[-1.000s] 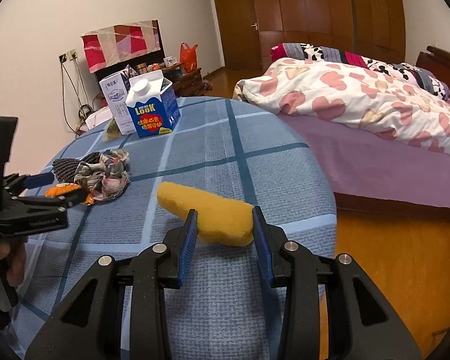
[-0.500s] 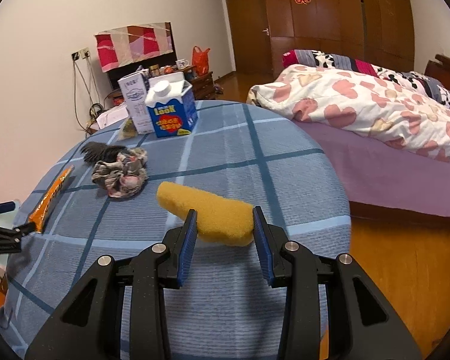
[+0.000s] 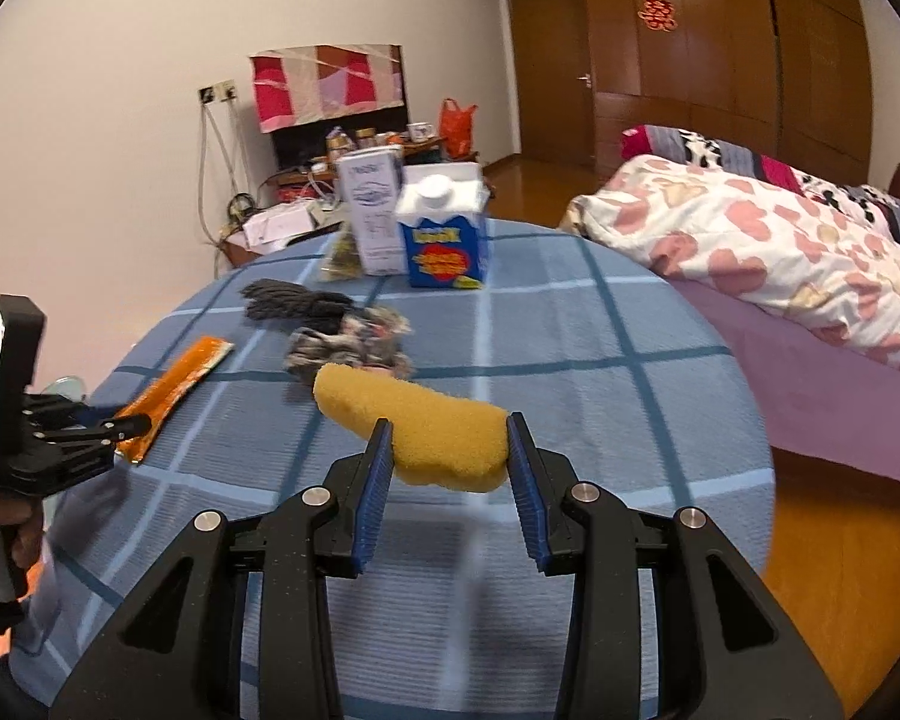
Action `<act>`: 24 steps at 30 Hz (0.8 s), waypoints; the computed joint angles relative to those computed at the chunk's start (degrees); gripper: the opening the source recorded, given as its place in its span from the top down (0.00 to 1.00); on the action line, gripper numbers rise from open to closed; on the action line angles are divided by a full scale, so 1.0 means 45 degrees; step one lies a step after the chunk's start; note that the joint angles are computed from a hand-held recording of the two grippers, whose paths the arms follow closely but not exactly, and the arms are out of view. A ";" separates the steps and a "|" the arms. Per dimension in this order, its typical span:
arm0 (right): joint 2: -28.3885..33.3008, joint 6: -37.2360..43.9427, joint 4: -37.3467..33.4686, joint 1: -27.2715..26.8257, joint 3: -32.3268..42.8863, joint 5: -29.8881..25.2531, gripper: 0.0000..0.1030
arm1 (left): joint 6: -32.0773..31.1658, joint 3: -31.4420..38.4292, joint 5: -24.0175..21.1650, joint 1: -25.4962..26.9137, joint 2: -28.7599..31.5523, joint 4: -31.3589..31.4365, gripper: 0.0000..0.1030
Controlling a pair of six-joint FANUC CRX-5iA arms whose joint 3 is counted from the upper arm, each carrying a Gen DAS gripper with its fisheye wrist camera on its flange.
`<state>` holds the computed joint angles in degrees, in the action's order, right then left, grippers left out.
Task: Collect trash
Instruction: 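Grasp the orange wrapper by its end with the left tool, then carry the orange wrapper over the bucket with the left tool while the right tool carries the sponge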
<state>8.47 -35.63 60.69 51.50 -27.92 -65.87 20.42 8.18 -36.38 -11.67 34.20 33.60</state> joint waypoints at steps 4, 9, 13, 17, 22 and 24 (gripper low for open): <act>0.0436 0.0511 0.0458 -0.0304 0.0622 0.0519 0.63 | -0.1752 -0.1007 0.0412 0.0330 -0.0580 0.1412 0.95; 0.1300 0.1521 0.0888 -0.0744 0.1817 0.1262 0.63 | -0.3110 -0.1684 0.0503 0.0865 -0.1119 0.2550 0.95; 0.2081 0.2358 0.1080 -0.1071 0.2825 0.1826 0.63 | -0.3535 -0.2019 0.0692 0.1350 -0.1389 0.3227 0.95; 0.2777 0.2999 0.1247 -0.1308 0.3716 0.2405 0.63 | -0.3553 -0.2089 0.0764 0.1771 -0.1465 0.3508 0.95; 0.3570 0.3897 0.1345 -0.1455 0.4798 0.2954 0.63 | -0.3574 -0.2083 0.0949 0.2226 -0.1466 0.3778 0.95; 0.3840 0.4197 0.1384 -0.1520 0.5170 0.3165 0.63 | -0.3535 -0.2052 0.0983 0.2406 -0.1459 0.3742 0.95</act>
